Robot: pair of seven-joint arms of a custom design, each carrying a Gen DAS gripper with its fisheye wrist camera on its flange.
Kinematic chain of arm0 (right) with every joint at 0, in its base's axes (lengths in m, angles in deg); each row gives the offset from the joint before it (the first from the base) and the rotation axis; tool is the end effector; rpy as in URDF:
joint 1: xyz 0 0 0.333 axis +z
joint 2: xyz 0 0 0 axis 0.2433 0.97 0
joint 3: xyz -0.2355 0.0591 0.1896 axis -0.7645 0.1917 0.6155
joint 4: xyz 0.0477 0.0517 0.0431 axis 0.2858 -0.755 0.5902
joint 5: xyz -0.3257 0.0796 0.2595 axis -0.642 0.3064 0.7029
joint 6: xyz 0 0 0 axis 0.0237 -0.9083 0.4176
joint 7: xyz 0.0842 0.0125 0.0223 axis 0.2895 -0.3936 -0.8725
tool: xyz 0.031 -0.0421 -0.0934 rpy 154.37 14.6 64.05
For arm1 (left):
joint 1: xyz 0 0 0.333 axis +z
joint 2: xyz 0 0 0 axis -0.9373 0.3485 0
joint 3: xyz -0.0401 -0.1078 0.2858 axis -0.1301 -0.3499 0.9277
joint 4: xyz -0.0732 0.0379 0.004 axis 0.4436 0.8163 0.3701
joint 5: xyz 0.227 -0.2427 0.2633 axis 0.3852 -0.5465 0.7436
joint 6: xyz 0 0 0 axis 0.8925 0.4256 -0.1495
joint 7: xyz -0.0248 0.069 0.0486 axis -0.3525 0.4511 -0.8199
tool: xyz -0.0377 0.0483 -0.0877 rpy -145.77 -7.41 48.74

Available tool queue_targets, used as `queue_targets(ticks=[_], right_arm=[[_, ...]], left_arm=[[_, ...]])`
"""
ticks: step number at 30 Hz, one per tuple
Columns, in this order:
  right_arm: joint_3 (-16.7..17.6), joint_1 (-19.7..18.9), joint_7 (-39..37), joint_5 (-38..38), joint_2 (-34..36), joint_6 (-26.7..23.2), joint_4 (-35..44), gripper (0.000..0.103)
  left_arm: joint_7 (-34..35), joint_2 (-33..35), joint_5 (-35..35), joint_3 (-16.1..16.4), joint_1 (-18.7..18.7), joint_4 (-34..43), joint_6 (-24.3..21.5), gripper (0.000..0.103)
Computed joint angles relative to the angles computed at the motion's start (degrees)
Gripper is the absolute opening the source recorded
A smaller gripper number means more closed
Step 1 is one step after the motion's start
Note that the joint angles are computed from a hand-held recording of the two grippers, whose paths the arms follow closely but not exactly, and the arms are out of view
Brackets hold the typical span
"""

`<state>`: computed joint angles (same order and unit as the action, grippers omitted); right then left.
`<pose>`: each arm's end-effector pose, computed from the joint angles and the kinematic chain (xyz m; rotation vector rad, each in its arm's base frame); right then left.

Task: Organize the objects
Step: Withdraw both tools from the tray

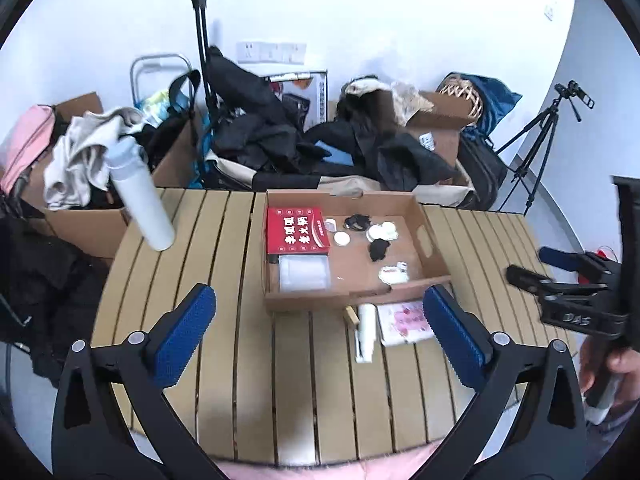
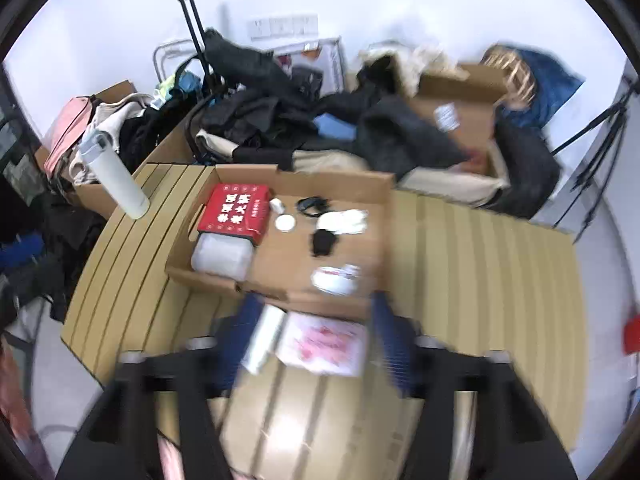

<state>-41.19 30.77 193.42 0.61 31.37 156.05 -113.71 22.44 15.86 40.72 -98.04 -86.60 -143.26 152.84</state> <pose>0.4765 0.2128 0.5791 -1.7648 2.0017 -0.6136 0.5121 -0.3340 0.6093 -1.4790 2.2714 -0.9716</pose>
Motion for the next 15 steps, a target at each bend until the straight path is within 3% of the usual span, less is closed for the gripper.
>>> queue_targets(ticks=[5, 11, 13, 15], right_arm=[[1.82, 0.48, 3.66, -0.62, -11.75, -2.65, -6.08, 0.083], [4.76, 1.91, 5.55, -1.40, -18.29, -5.28, -9.60, 0.083], [6.57, 3.10, 8.01, -2.02, -22.26, -4.21, -13.20, 0.083], [7.70, 6.09, 8.80, -1.49, -26.04, -2.48, -17.45, 0.083]], left_arm=[[2.88, -8.71, -3.94, 0.37, -0.93, -6.47, 0.22, 0.103], [4.54, -19.52, -6.57, 0.52, -0.88, -16.95, 0.11, 0.103], [6.04, -25.14, -8.70, 1.47, -2.24, -23.50, 2.41, 0.103], [5.79, -29.61, -8.99, 1.15, -2.28, -27.87, 1.24, 0.103]])
